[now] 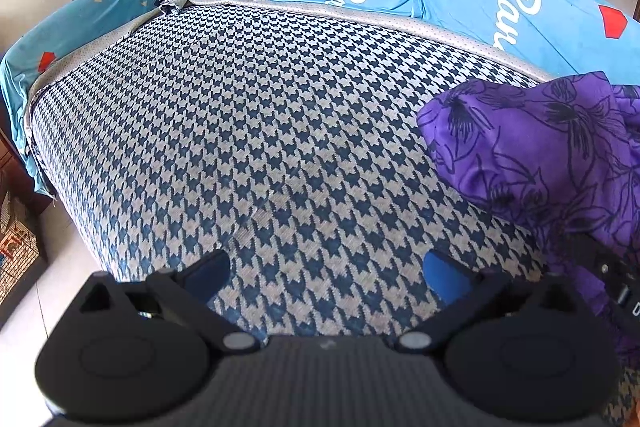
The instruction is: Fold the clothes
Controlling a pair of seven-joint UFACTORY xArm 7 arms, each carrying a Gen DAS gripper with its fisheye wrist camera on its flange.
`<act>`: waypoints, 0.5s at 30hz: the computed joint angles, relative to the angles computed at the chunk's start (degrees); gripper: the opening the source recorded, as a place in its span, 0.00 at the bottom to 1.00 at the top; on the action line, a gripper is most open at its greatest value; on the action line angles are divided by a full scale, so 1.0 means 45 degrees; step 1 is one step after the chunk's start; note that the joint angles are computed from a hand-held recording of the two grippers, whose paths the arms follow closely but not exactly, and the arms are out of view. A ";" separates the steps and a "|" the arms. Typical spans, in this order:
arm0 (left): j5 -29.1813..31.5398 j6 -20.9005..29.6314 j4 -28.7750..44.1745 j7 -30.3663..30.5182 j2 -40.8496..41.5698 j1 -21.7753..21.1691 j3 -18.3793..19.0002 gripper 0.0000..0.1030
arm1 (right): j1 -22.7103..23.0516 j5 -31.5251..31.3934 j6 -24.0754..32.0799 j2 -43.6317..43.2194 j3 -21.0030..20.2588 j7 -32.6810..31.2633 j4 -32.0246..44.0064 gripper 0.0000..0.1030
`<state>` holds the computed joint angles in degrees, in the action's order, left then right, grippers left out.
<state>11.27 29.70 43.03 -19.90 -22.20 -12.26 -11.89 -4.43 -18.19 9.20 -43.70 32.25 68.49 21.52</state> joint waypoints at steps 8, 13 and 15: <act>0.0883 -0.1239 -0.0319 -0.1064 -0.0407 0.0775 -0.0199 1.00 | 0.3384 0.0550 -0.0156 -0.0765 -0.2362 -0.2877 -0.0567 0.07; 0.0508 -0.1673 -0.0482 -0.0952 -0.0565 0.0807 0.0049 1.00 | 0.6032 0.1543 0.1057 -0.1802 -0.3268 -0.4846 -0.0998 0.07; 0.0454 -0.1912 -0.0603 -0.1021 -0.0695 0.0895 0.0031 1.00 | 0.7036 0.2015 0.1610 -0.2090 -0.3422 -0.5488 -0.1135 0.07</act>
